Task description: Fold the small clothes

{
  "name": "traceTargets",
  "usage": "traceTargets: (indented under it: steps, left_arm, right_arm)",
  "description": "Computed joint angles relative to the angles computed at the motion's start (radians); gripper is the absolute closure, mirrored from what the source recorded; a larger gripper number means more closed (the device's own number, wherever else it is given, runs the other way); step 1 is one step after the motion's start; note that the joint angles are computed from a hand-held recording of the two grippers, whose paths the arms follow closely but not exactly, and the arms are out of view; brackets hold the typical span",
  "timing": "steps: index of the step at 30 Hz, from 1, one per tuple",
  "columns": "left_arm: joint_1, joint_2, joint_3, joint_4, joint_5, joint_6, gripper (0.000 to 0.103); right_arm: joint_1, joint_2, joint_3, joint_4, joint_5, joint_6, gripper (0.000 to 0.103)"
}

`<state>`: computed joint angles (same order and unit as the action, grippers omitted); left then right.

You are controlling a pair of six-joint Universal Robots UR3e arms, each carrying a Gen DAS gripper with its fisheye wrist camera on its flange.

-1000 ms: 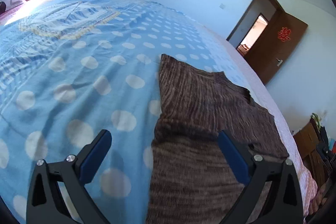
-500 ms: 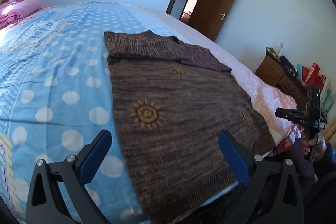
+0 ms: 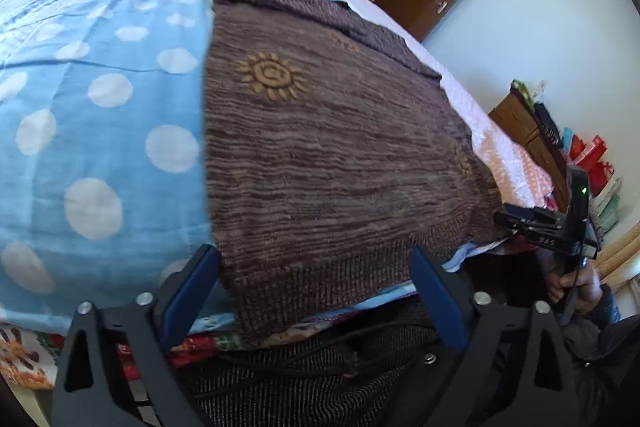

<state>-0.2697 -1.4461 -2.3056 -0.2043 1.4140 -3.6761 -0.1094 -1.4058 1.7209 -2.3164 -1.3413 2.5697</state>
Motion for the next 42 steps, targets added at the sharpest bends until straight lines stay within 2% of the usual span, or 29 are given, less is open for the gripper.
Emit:
traceTargets:
  steps: [3, 5, 6, 7, 8, 9, 10, 11, 13, 15, 16, 17, 19, 22, 25, 27, 28, 29, 30, 32, 34, 36, 38, 42]
  left_arm:
    - [-0.071, -0.041, 0.073, -0.080, 0.098, 0.028, 0.013]
    - [-0.081, -0.048, 0.071, -0.071, 0.100, 0.020, 0.014]
    - [-0.077, -0.044, 0.063, -0.063, 0.093, 0.021, 0.016]
    - [-0.072, -0.040, 0.055, -0.058, 0.082, 0.021, 0.024]
    - [-0.071, -0.036, 0.049, -0.056, 0.084, 0.015, 0.038]
    - [-0.065, -0.031, 0.037, -0.052, 0.085, 0.012, 0.047]
    - [-0.049, -0.013, 0.016, -0.056, 0.073, 0.012, 0.070]
    - [-0.031, -0.003, 0.002, -0.063, 0.053, 0.006, 0.087]
    - [0.016, 0.011, -0.032, -0.058, -0.015, 0.007, 0.088]
    - [0.038, 0.012, -0.050, -0.055, -0.055, -0.001, 0.081]
    - [0.052, 0.013, -0.056, -0.061, -0.084, 0.000, 0.073]
    - [0.064, 0.009, -0.056, -0.069, -0.116, 0.000, 0.059]
    - [0.064, -0.005, -0.058, -0.053, -0.135, -0.007, 0.048]
    - [0.025, -0.035, -0.048, -0.014, -0.091, -0.029, 0.046]
    - [0.046, -0.033, -0.085, 0.046, -0.116, -0.058, 0.046]
    - [0.075, -0.023, -0.120, 0.088, -0.154, -0.074, 0.049]
    - [0.077, -0.023, -0.122, 0.090, -0.153, -0.075, 0.055]
    - [0.069, -0.023, -0.114, 0.075, -0.136, -0.073, 0.063]
    - [0.072, -0.011, -0.113, 0.049, -0.127, -0.061, 0.069]
    - [0.079, -0.007, -0.111, 0.032, -0.142, -0.049, 0.093]
    - [0.081, -0.007, -0.110, 0.051, -0.170, -0.044, 0.094]
    - [0.044, 0.005, -0.061, -0.008, -0.119, -0.023, 0.095]
    - [0.046, 0.042, -0.047, -0.027, -0.120, -0.013, 0.095]
    - [0.144, 0.125, -0.063, -0.009, -0.224, -0.010, 0.095]
  right_arm:
    - [0.011, 0.006, -0.010, 0.019, -0.006, 0.001, 0.053]
    - [0.015, 0.004, -0.012, 0.037, -0.003, -0.007, 0.054]
    - [0.018, 0.009, -0.015, 0.032, -0.008, -0.003, 0.059]
    - [0.021, 0.012, -0.014, 0.023, -0.019, 0.002, 0.063]
    - [0.019, 0.013, -0.016, 0.021, -0.024, 0.004, 0.069]
    - [0.014, 0.013, -0.018, 0.023, -0.021, 0.005, 0.074]
    - [0.010, 0.015, -0.020, 0.025, -0.020, 0.005, 0.076]
    - [0.009, 0.016, -0.022, 0.028, -0.022, 0.006, 0.077]
    - [0.011, 0.017, -0.025, 0.030, -0.029, 0.008, 0.077]
    - [0.011, 0.014, -0.038, 0.062, -0.035, 0.001, 0.077]
    - [0.010, 0.017, -0.056, 0.091, -0.031, -0.002, 0.077]
    - [0.000, 0.008, -0.065, 0.131, -0.014, -0.009, 0.077]
    - [-0.030, -0.008, -0.071, 0.198, 0.030, -0.017, 0.077]
    - [-0.038, -0.031, -0.030, 0.175, 0.036, -0.022, 0.077]
    - [-0.017, -0.033, -0.007, 0.126, 0.010, -0.003, 0.077]
    - [-0.012, -0.037, 0.016, 0.086, 0.005, -0.006, 0.077]
    - [-0.010, -0.041, 0.029, 0.067, 0.002, -0.015, 0.077]
    - [-0.006, -0.040, 0.034, 0.052, -0.011, -0.019, 0.081]
    - [0.001, -0.038, 0.037, 0.039, -0.028, -0.023, 0.091]
    - [-0.020, -0.042, 0.024, 0.076, -0.003, -0.030, 0.099]
    - [-0.066, -0.041, -0.023, 0.182, 0.072, -0.033, 0.099]
    - [-0.109, -0.047, -0.066, 0.274, 0.147, -0.052, 0.099]
    - [-0.160, -0.048, -0.126, 0.389, 0.251, -0.071, 0.099]
    - [-0.215, 0.031, -0.334, 0.611, 0.436, -0.085, 0.099]
